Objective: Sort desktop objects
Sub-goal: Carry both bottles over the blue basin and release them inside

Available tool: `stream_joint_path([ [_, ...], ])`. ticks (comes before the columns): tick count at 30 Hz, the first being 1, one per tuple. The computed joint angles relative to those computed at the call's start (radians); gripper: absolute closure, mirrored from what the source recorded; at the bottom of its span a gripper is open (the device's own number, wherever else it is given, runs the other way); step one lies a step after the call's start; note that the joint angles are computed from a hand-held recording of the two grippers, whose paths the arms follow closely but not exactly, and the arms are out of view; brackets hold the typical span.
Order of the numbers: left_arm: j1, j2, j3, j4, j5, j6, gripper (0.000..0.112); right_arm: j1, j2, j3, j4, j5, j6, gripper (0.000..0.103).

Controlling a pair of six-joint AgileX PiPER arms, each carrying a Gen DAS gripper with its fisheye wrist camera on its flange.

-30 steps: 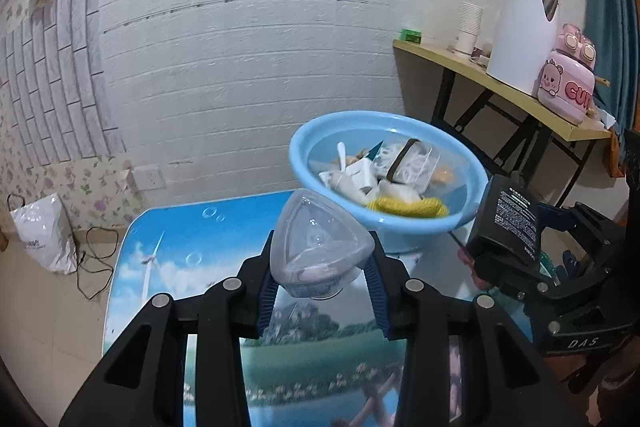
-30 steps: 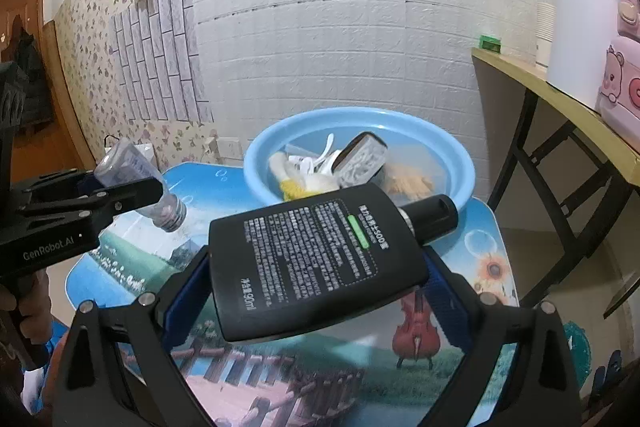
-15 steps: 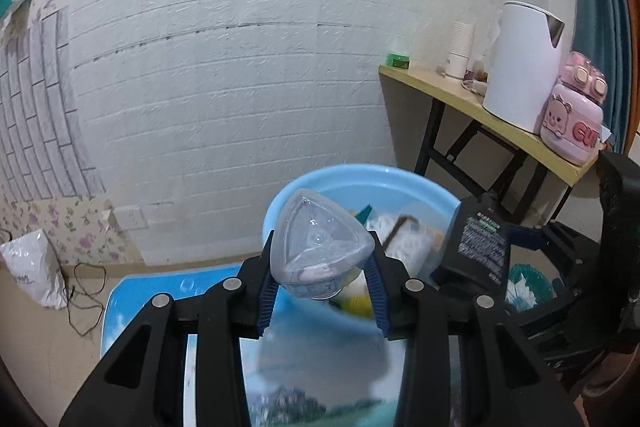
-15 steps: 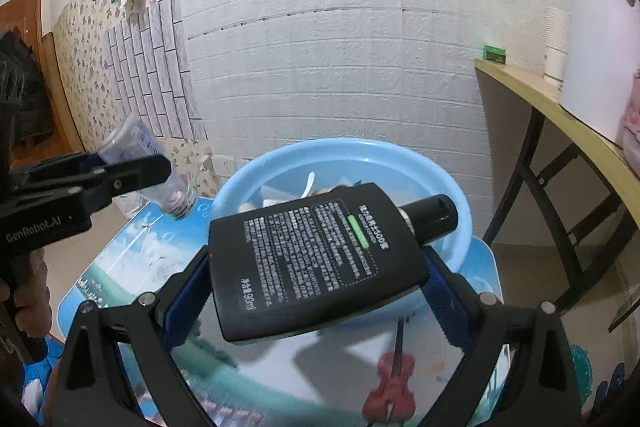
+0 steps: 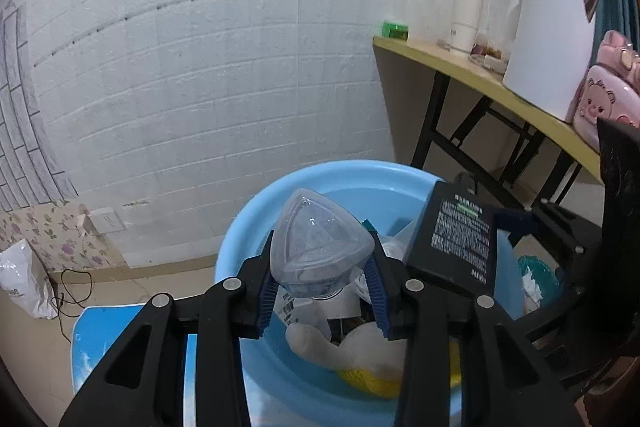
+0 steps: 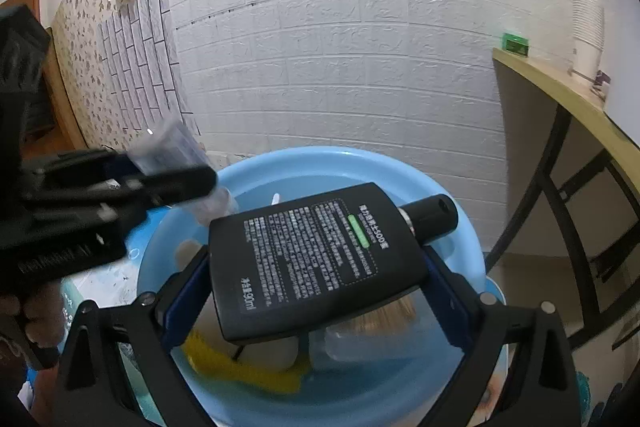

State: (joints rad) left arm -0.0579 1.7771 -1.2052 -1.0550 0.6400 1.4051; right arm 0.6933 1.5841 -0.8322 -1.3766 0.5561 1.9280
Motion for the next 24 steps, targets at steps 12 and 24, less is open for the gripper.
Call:
stream_joint_path([
  [12, 0.006, 0.028, -0.009, 0.042, -0.013, -0.053, 0.057, -0.093, 0.044, -0.007, -0.064, -0.112, 0.035, 0.005],
  [24, 0.054, -0.040, 0.078, 0.144, -0.076, -0.125, 0.035, -0.048, 0.110, -0.105, 0.247, -0.028, -0.293, 0.005],
])
